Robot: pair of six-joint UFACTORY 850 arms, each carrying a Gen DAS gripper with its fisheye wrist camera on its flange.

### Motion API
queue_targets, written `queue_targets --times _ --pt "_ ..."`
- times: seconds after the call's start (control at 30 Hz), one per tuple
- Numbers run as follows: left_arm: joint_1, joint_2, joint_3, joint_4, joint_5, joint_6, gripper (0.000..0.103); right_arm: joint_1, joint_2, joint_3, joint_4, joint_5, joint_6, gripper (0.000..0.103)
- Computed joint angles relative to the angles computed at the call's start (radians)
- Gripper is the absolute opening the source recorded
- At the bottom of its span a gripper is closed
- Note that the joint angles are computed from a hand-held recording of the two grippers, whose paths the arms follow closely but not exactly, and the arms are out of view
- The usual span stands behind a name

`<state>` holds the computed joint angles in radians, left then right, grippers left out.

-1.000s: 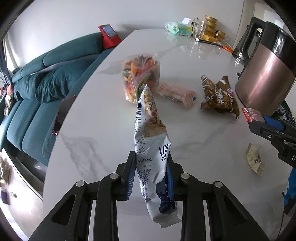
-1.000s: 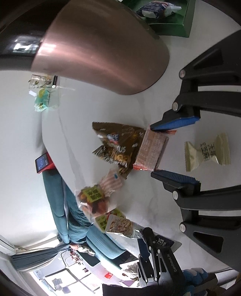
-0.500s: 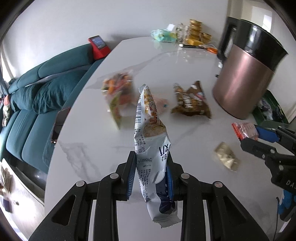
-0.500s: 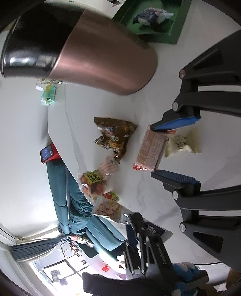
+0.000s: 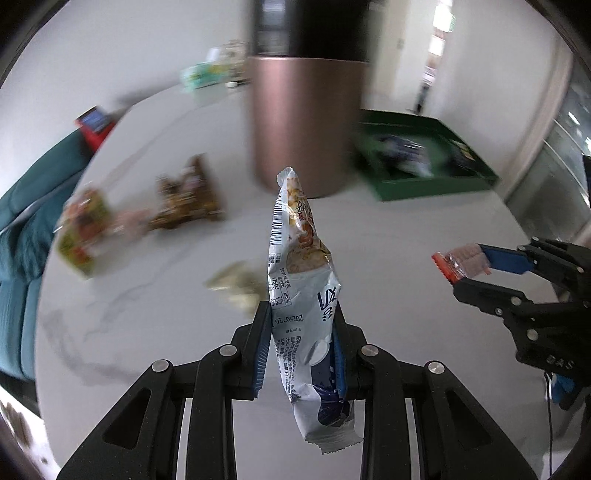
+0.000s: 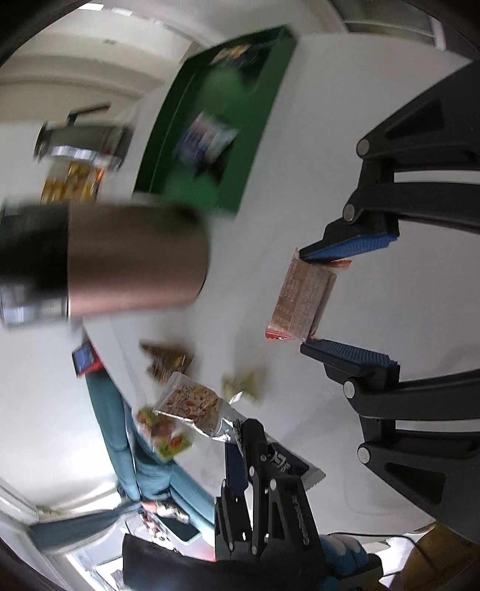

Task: Organize snacks
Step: 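Carry both snacks to the green tray and release them inside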

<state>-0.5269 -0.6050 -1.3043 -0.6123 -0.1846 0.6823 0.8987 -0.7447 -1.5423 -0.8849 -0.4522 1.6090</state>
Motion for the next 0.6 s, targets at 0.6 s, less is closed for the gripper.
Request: queue_targets --times 0.6 --pt "-0.232 -0.290 -0.579 0.363 -0.126 -0.398 0.025 -0.171 0.300 0.405 -0.425 -0.107 0.443 0.023"
